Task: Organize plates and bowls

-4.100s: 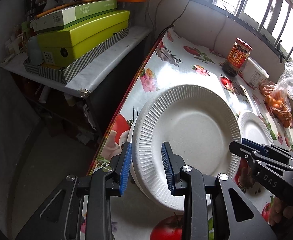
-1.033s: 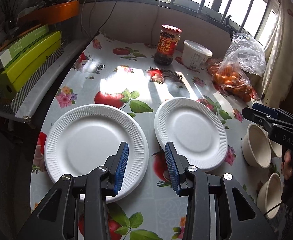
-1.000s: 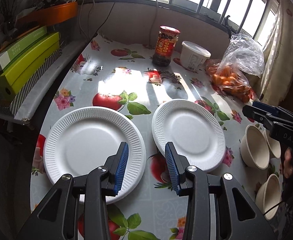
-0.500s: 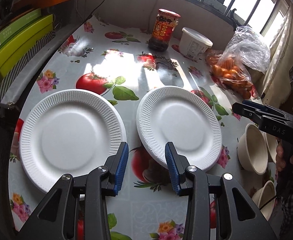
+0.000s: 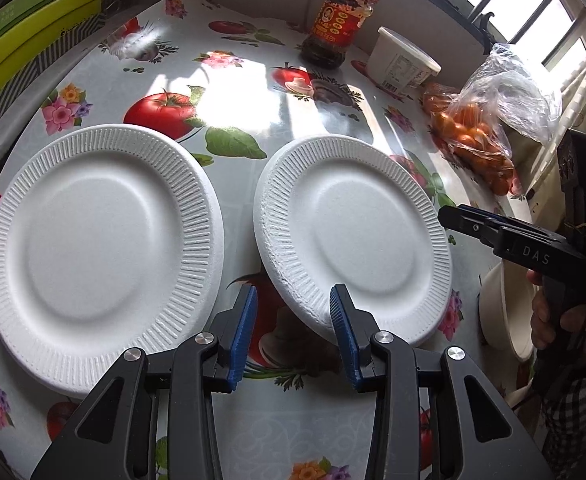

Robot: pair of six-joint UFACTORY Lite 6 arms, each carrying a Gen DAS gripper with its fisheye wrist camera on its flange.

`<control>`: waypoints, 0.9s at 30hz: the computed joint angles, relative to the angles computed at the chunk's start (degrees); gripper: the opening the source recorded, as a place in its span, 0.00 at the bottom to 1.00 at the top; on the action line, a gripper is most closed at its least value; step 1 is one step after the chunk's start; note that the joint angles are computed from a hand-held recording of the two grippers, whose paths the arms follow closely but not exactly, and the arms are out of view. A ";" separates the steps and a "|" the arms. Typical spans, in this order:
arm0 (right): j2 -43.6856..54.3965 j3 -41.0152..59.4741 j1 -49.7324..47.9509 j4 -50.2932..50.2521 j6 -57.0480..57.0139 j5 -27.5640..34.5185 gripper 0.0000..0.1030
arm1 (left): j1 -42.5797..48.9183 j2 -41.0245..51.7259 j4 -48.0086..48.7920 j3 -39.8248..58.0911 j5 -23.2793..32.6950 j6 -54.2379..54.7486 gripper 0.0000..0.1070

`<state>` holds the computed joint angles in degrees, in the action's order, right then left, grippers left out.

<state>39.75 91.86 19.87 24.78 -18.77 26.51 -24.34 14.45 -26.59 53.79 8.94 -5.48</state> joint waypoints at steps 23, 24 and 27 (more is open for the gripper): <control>3.73 3.04 -0.37 2.85 -1.53 1.69 0.18 | -0.02 4.04 0.76 3.33 -1.56 -1.09 0.25; 3.71 2.99 -0.43 3.10 -1.81 1.73 0.17 | -0.09 4.11 1.86 3.40 -1.61 -2.16 0.25; 3.55 2.72 -0.49 3.90 -2.61 1.67 0.13 | -0.37 4.04 6.00 3.39 -1.89 -6.24 0.25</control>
